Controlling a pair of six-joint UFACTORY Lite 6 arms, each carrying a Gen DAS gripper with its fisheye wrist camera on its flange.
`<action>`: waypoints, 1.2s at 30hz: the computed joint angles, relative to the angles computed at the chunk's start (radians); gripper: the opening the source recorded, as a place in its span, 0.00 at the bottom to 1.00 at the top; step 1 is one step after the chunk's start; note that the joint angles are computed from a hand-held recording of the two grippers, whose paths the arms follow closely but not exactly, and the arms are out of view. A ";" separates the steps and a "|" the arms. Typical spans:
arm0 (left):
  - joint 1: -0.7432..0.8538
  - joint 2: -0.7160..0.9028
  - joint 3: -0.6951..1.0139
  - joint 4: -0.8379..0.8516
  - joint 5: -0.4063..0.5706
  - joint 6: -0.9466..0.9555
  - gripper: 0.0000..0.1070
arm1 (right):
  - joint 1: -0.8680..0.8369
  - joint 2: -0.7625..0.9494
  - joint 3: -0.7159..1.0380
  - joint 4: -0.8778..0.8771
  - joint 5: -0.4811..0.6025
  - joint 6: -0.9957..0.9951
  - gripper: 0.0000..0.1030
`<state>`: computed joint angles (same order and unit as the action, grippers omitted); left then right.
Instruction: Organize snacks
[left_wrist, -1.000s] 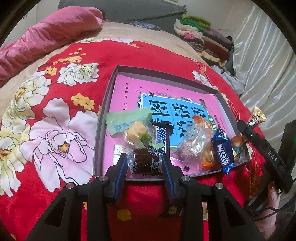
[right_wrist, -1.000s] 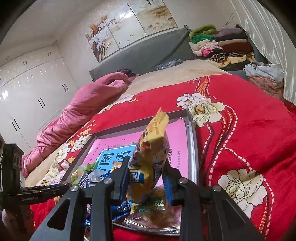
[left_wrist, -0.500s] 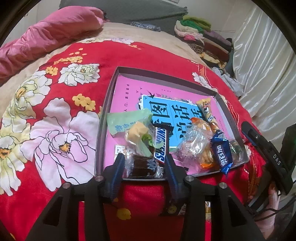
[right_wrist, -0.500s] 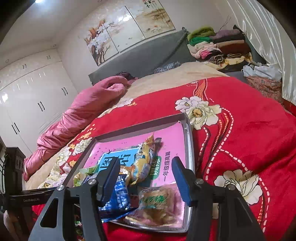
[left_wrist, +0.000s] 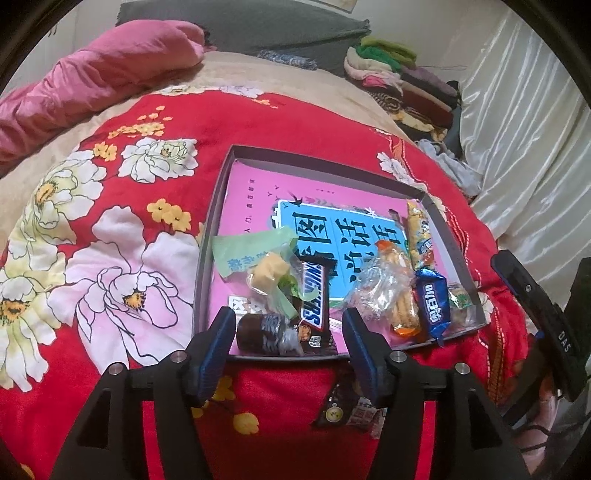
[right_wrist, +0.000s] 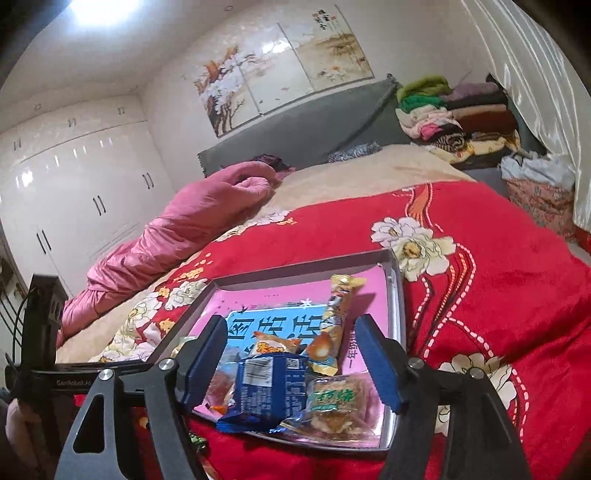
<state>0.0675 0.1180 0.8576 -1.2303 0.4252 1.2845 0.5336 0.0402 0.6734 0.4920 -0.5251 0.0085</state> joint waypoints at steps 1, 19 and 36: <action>-0.001 -0.004 -0.002 0.003 0.002 -0.003 0.58 | 0.011 -0.005 0.001 0.014 0.002 -0.021 0.70; 0.026 -0.099 -0.056 0.046 0.070 -0.020 0.70 | 0.249 -0.027 0.030 0.393 0.035 -0.505 0.72; 0.032 -0.126 -0.134 0.113 0.129 -0.011 0.70 | 0.370 0.149 0.137 0.643 0.211 -0.881 0.72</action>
<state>0.0998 -0.0077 0.7239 -1.1171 0.5546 1.2738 0.9039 0.1891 0.8106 1.1346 -0.3139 -0.8724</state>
